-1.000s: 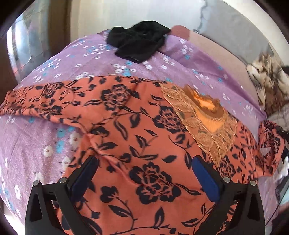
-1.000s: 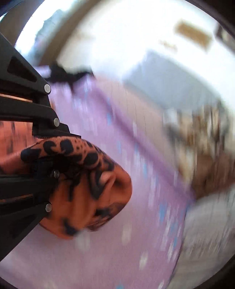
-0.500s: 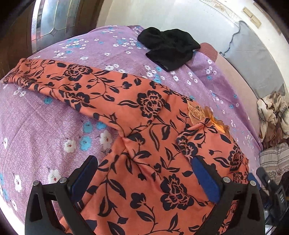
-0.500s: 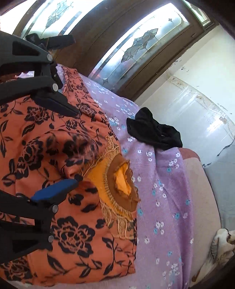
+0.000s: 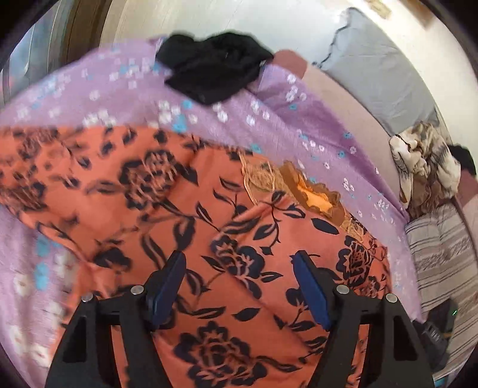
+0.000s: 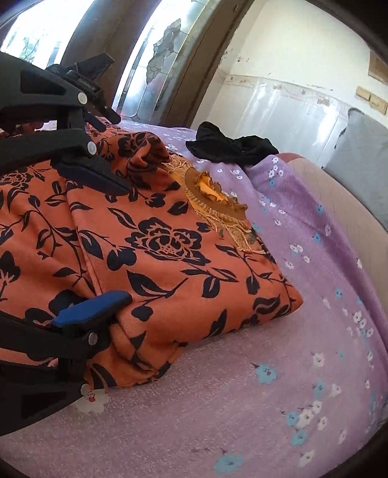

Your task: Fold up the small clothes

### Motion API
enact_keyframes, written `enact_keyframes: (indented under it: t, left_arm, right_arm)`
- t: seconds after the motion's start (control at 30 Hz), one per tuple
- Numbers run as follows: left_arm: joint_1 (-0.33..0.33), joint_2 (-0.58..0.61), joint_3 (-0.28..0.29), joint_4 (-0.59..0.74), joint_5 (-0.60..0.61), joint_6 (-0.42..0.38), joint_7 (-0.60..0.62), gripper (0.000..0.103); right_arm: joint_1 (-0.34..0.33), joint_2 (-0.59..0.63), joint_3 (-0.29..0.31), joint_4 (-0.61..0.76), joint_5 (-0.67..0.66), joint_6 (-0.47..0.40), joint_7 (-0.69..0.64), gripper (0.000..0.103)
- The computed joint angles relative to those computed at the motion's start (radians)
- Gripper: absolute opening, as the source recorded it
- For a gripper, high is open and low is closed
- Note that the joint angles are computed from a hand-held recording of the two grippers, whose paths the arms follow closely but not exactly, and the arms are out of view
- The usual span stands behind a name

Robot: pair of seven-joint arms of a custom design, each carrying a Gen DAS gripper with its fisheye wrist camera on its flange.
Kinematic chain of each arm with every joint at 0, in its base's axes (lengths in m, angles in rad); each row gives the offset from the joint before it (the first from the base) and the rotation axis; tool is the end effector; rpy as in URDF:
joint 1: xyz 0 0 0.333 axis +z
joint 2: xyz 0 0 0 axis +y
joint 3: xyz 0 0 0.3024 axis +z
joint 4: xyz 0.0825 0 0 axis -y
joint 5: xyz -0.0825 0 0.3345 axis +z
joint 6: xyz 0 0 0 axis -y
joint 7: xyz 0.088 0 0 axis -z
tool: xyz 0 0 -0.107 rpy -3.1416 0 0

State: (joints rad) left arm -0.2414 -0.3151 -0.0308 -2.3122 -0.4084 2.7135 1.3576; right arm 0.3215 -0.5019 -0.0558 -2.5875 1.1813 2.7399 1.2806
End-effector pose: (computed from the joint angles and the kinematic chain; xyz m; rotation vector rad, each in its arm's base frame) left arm 0.4454 -0.1111 0.5574 -2.2205 1.7270 -1.1097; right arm 0.3785 0.0638 0.4911 -1.1891 1.8366 0.1999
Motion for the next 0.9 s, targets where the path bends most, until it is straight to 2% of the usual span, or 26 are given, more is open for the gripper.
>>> enact_keyframes:
  t: [0.07, 0.1, 0.17, 0.27, 0.3, 0.33, 0.37, 0.4, 0.47, 0.57, 0.63, 0.7, 0.77, 0.8, 0.83, 0.87, 0.9]
  left_arm:
    - [-0.025, 0.042, 0.025, 0.038, -0.067, -0.032, 0.036, 0.075]
    - [-0.019, 0.068, 0.023, 0.065, -0.075, -0.062, 0.039, 0.075]
    - [-0.007, 0.093, 0.005, 0.087, -0.094, -0.069, 0.060, 0.075]
    - [0.028, 0.126, -0.039, 0.125, -0.009, -0.103, 0.054, 0.074]
    - [0.035, 0.127, -0.050, 0.124, 0.006, -0.093, 0.053, 0.069]
    - [0.037, 0.125, -0.057, 0.118, 0.009, -0.079, 0.056, 0.060]
    - [0.040, 0.131, -0.059, 0.125, 0.016, -0.091, 0.058, 0.031]
    - [0.041, 0.145, -0.058, 0.145, 0.019, -0.133, 0.067, 0.015]
    - [0.051, 0.143, -0.071, 0.140, 0.042, -0.126, 0.063, 0.014]
    - [0.038, 0.129, -0.059, 0.134, -0.030, -0.109, 0.124, 0.013]
    - [0.037, 0.126, -0.058, 0.132, -0.053, -0.096, 0.135, 0.017]
    - [0.044, 0.139, -0.056, 0.144, -0.062, -0.133, 0.104, 0.060]
    - [0.034, 0.137, -0.046, 0.124, -0.155, -0.097, 0.155, 0.060]
    - [0.034, 0.136, -0.049, 0.121, -0.165, -0.084, 0.161, 0.058]
    - [0.032, 0.132, -0.047, 0.120, -0.179, -0.086, 0.183, 0.050]
    - [0.027, 0.128, -0.043, 0.119, -0.200, -0.086, 0.211, 0.020]
    - [0.023, 0.126, -0.045, 0.116, -0.211, -0.080, 0.232, 0.006]
  right_arm:
    - [0.012, 0.007, -0.014, 0.001, 0.036, 0.004, -0.034, 0.069]
    - [0.016, 0.010, -0.022, 0.002, 0.062, 0.001, -0.054, 0.069]
    - [0.014, 0.000, -0.036, -0.006, 0.108, -0.016, -0.080, 0.069]
    - [-0.001, 0.004, -0.031, -0.002, 0.151, -0.035, -0.096, 0.069]
    - [-0.009, 0.003, -0.023, -0.001, 0.149, -0.038, -0.089, 0.069]
    - [-0.015, 0.003, -0.015, 0.001, 0.146, -0.037, -0.085, 0.069]
    - [-0.020, 0.002, -0.008, 0.001, 0.141, -0.038, -0.079, 0.069]
    - [-0.023, 0.001, -0.004, 0.000, 0.139, -0.035, -0.078, 0.069]
    - [-0.025, 0.000, -0.002, -0.001, 0.142, -0.037, -0.076, 0.069]
    - [-0.025, -0.001, -0.004, -0.002, 0.165, -0.035, -0.086, 0.069]
    - [-0.025, 0.000, -0.006, -0.002, 0.186, -0.038, -0.098, 0.069]
    - [-0.027, 0.002, -0.007, -0.002, 0.207, -0.041, -0.111, 0.069]
    - [-0.030, 0.004, -0.006, -0.002, 0.228, -0.044, -0.125, 0.069]
    - [-0.032, 0.004, -0.005, -0.002, 0.236, -0.046, -0.131, 0.069]
    - [-0.034, 0.004, -0.004, -0.002, 0.245, -0.047, -0.136, 0.069]
    - [-0.037, 0.004, -0.002, -0.001, 0.249, -0.049, -0.138, 0.069]
    - [-0.040, 0.006, 0.000, 0.000, 0.250, -0.051, -0.140, 0.069]
